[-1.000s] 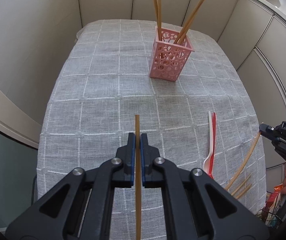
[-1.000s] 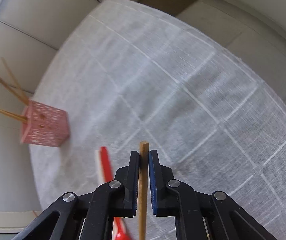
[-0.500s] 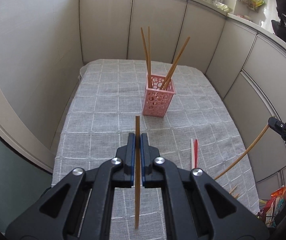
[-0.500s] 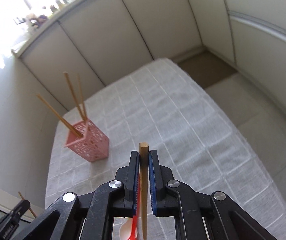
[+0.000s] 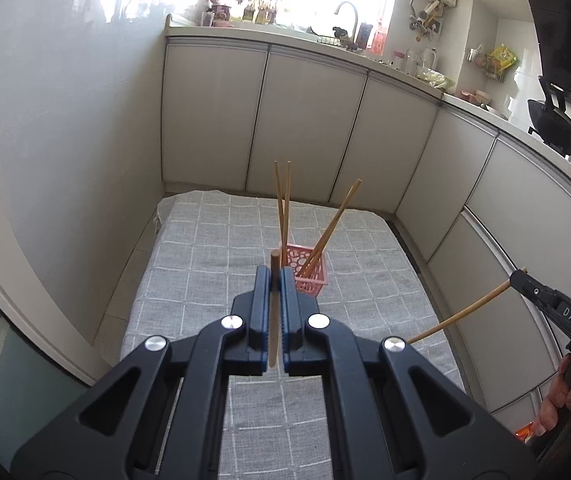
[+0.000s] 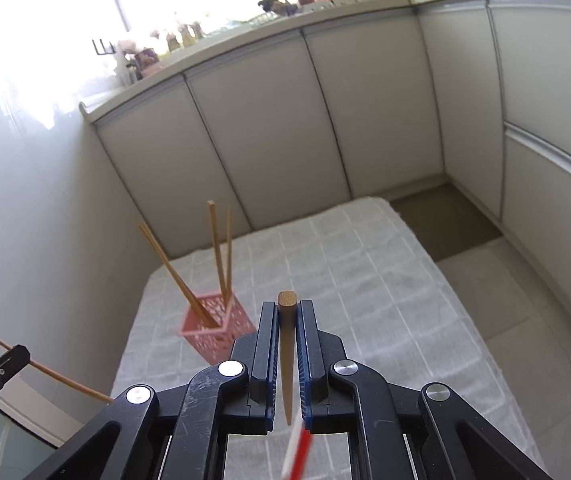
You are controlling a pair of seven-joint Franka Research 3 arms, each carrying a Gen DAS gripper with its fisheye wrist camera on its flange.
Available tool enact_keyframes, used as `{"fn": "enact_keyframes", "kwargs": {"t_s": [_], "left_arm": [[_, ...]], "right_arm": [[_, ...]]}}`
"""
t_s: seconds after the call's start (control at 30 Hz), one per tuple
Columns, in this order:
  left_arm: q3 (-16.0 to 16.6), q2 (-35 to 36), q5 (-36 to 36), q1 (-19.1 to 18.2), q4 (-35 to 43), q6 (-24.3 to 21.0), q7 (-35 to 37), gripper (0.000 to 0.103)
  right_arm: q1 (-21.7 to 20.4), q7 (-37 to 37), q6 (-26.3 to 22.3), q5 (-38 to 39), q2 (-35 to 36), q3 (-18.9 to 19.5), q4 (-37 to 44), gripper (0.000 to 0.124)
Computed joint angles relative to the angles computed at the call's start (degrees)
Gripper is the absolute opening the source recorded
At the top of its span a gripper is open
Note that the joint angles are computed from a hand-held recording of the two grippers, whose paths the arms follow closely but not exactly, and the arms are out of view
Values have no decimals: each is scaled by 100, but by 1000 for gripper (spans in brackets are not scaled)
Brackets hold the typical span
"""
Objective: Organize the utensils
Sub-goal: 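Carry both held chopsticks up over the pink holder with both tools, then lower both chopsticks into the pink holder and open both tools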
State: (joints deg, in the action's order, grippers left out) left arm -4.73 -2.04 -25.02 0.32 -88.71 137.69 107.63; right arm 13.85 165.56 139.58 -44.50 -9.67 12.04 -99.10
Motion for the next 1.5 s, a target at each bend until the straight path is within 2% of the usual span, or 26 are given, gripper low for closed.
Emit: {"fn": "enact_keyframes", "kwargs": {"t_s": [0.27,0.63,0.9,1.0,1.13,1.27,1.37,1.43,1.5], "left_arm": [[-236,740,291,-5,1098,66,-267,5],[-670,1987,1152,-151,2744,194,-631,5],[-805,2455,1404,-143,2888,330,-801,5],[-792,2701,1525,-156,3158,154,-951,5],[-800,3103,1572,-144,3720,-396,-1253,5],[-785,3452,1660,-169,4227,-844,-1472,5],[-846,3569,1597,-124,4390,-966,-1490,5],[-886,3636,1548,-97,4524,-1118,-1440,8],[-891,3714,1553,-107,4675,-1234,-1393,16]], "right_arm": [[157,-554,216,190,739,-270,1036,8],[695,-1152,311,570,1872,-1003,2538,8],[859,-1473,613,1080,2299,-1384,2960,8],[891,-1609,683,1249,2422,-1455,3066,8],[942,-1807,697,1477,2579,-1519,3192,8],[1015,-2122,537,1720,2881,-1563,3548,8],[1069,-2384,333,1900,3100,-1606,3807,8],[1127,-2514,173,1958,3244,-1653,3986,8],[1190,-2621,10,1969,3386,-1713,4164,8]]}}
